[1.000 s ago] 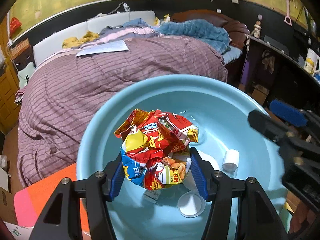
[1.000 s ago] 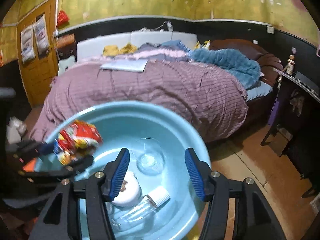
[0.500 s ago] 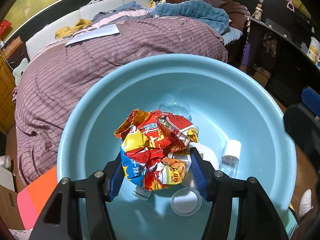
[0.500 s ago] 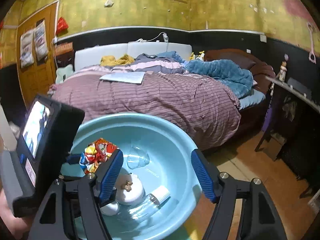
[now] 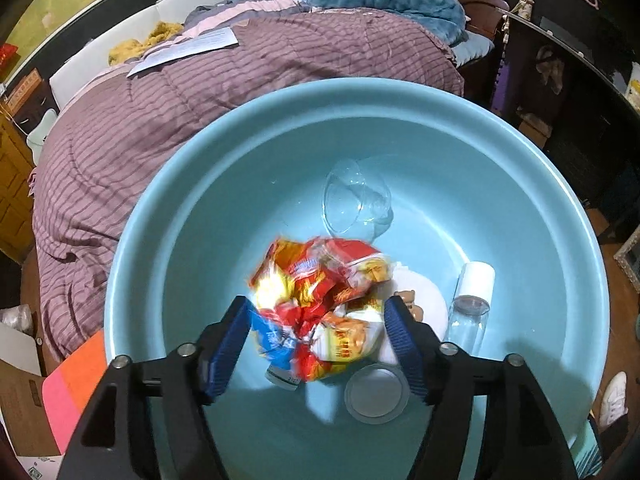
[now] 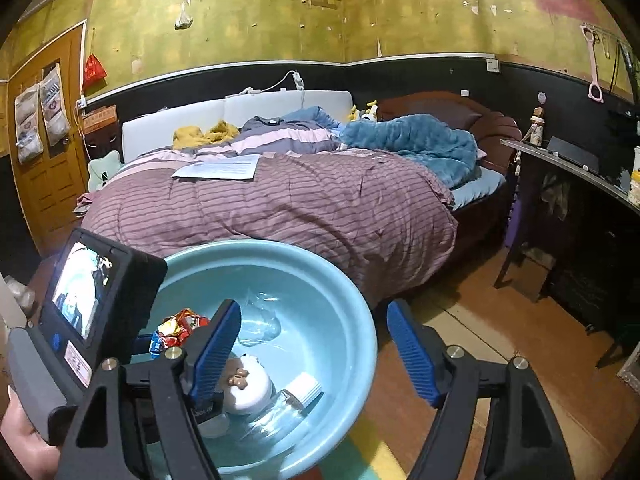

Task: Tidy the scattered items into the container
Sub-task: 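Open the left gripper to release the snack wrapper into the basin, then move both grippers back over the table toward the tubes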

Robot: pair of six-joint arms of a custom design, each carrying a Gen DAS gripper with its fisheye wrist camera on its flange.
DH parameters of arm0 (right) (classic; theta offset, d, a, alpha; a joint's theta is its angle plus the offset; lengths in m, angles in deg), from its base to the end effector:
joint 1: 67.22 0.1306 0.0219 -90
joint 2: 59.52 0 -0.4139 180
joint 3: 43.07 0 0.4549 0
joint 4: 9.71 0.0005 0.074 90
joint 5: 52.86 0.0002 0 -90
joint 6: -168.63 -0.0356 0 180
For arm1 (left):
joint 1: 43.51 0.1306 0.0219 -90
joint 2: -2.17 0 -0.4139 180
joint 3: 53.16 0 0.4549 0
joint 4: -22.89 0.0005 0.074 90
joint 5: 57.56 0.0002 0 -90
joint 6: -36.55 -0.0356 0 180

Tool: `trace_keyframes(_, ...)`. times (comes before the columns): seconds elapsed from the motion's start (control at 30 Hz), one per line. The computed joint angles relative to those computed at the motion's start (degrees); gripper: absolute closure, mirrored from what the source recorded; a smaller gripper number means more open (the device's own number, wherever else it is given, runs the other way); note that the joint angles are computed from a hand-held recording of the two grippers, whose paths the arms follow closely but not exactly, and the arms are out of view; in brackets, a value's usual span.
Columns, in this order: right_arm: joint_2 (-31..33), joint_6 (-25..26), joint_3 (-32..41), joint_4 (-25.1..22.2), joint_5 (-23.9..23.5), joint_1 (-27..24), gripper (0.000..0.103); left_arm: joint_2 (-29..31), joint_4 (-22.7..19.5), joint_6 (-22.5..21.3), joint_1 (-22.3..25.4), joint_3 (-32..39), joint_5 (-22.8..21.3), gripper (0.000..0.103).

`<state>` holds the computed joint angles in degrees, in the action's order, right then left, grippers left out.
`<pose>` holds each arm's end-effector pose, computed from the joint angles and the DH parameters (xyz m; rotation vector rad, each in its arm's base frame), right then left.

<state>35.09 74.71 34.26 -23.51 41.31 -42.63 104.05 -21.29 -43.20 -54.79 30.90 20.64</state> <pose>0.5316 0.2399 0.3513 -0.3373 2.0924 0.2200 0.5810 -0.1090 0.3002 -0.0440 2.6215 0.1440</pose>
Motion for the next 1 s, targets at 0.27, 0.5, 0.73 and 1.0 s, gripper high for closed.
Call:
trace_keyframes(0.27, -0.88, -0.52, -0.78, 0.02, -0.03, -0.34, 0.022, -1.46, 1.58, -1.08, 0.19, -1.04, 0.86, 0.016)
trace_keyframes(0.5, -4.58, -4.09, -3.37, 1.15, -0.46, -0.62, 0.021, -6.49, 4.64, -2.36, -1.33, -4.34, -0.28, 0.016)
trace_keyframes(0.73, -13.75, -3.62, -9.6, 0.96, 2.97, 1.62, 0.018, -18.11, 9.57, -4.48, -3.11, -13.42, -1.1, 0.016)
trace_keyframes(1.0, -29.09, 1.31, -21.94, -2.75, 1.73, 9.24, 0.01, -33.96, 11.02, -4.39, -5.99, -25.31, -6.01, 0.015)
